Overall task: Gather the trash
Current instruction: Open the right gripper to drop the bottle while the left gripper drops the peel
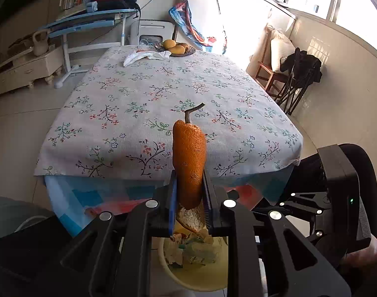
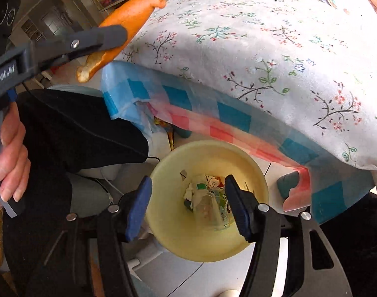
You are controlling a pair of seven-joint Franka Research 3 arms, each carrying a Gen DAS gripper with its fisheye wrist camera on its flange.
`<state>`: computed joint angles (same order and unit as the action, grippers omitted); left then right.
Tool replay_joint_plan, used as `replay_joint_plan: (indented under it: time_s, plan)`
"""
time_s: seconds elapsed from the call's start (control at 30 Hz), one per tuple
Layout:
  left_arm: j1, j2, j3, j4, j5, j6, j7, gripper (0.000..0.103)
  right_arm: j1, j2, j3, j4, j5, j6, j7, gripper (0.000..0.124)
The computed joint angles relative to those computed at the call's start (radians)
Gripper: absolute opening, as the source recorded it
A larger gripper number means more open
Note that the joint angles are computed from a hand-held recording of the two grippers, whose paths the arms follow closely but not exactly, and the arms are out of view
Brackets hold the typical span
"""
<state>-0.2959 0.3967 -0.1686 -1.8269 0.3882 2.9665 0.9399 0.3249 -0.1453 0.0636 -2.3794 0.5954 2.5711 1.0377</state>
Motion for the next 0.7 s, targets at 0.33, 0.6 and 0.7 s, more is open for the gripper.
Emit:
replay_joint_plan:
  time_s: [0.33,0.6,0.7]
  plan:
    - [0.105,0.053,-0.216,0.044,-0.204,-0.191,0.406,0.019,0.013,-0.079,-0.07,-0.046,0.323,0.231,-0.059,0.075]
    - [0.041,0.048,-0.184,0.045,-0.288,-0.26,0.544,0.043,0.021,-0.083,-0.074,-0.043,0.395,0.232,-0.127,0.078]
    - [0.069,0.028,-0.192,0.016,-0.357,-0.194,0.545,0.05,0.024,-0.086,-0.07,-0.044,0.414,0.24,-0.143,0.079]
